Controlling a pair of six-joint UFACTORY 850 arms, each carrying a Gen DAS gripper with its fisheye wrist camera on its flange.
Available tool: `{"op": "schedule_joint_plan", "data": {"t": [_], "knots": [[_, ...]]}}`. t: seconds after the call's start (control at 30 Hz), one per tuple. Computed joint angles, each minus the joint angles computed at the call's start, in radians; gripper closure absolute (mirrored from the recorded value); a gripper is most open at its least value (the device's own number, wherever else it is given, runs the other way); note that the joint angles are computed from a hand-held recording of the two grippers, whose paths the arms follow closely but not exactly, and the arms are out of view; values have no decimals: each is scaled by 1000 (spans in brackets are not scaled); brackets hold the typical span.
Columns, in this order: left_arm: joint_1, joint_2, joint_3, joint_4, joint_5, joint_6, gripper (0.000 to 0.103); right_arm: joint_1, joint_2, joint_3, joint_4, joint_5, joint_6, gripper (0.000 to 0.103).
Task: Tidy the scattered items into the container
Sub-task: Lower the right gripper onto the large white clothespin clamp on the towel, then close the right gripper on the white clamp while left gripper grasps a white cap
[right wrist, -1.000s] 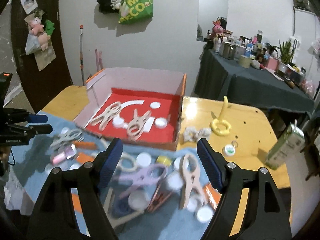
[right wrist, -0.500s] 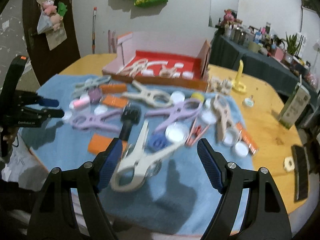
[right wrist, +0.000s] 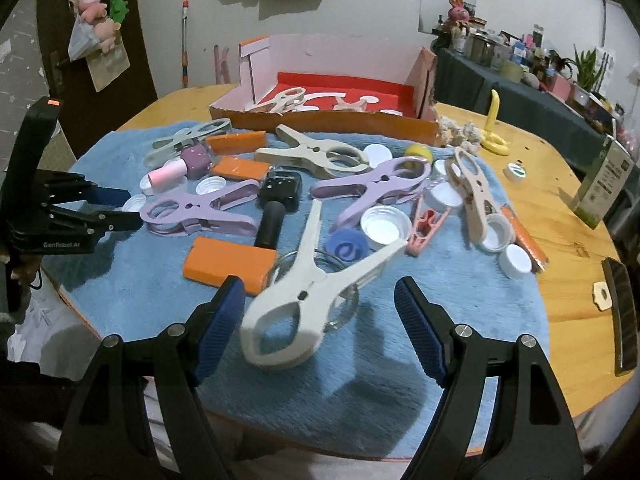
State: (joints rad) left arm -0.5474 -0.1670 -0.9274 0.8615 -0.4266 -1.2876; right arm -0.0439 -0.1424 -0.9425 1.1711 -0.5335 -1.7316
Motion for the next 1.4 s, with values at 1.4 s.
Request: {"op": "schedule_joint_plan", "data": {"t": [1.4], "knots": [[6,-16,-6,43,26,-43,60,48,-66,-25,-42,172,59,39]]}}
